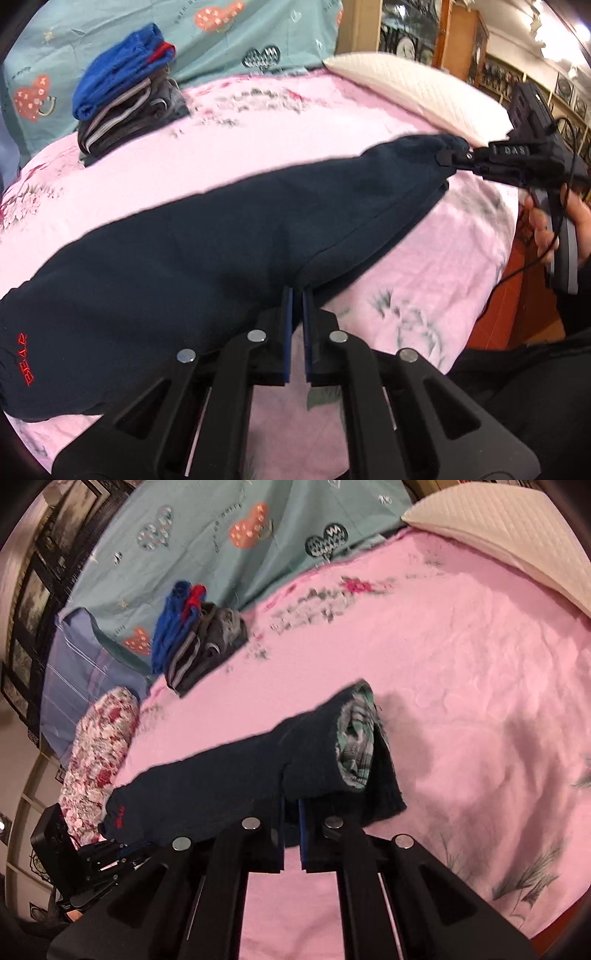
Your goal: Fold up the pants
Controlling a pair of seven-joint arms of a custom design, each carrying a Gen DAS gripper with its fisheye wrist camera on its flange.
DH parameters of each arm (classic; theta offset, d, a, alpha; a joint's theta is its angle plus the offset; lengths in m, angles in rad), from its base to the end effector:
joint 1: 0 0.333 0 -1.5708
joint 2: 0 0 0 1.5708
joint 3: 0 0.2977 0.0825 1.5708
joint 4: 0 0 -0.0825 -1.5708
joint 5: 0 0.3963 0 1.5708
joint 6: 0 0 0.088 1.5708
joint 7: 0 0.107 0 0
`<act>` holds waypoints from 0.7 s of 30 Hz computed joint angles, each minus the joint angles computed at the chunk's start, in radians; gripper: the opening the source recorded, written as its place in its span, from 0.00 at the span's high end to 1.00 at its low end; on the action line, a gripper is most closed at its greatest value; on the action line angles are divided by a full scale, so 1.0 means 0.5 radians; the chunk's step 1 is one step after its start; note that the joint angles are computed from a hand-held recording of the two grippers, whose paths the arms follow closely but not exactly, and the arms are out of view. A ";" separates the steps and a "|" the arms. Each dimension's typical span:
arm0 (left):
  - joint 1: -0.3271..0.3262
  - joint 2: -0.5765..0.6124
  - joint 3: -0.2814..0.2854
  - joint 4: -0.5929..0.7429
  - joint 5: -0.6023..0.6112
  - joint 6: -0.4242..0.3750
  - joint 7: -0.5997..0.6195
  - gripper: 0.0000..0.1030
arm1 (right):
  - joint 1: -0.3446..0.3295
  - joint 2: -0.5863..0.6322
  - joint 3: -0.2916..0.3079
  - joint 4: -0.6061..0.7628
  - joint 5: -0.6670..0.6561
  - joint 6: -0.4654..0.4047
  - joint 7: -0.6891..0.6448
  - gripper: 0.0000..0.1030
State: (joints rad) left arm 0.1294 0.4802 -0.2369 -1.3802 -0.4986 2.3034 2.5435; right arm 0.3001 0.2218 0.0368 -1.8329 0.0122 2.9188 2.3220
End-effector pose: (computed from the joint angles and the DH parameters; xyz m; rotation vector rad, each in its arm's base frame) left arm 0.7365 -0.0544 0.4770 -1.0712 2.5464 -0.9463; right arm 0.6366 0.2202 0.4914 -1.2360 1.9258 -0.2346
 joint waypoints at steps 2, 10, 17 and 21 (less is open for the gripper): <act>-0.027 0.047 0.024 0.043 0.061 -0.041 -0.068 0.92 | -0.038 0.057 0.034 0.036 0.097 -0.138 -0.036 0.93; 0.095 -0.090 -0.024 -0.034 -0.136 -0.085 0.061 0.52 | 0.032 -0.130 -0.051 -0.061 -0.101 -0.301 0.122 0.61; -0.069 0.126 0.044 0.191 0.004 0.032 -0.187 0.49 | 0.024 -0.030 -0.021 0.208 -0.478 -0.241 0.169 0.61; -0.082 0.174 0.012 0.159 0.134 0.117 -0.225 0.46 | 0.023 0.309 -0.047 0.624 -0.369 -0.771 0.118 0.63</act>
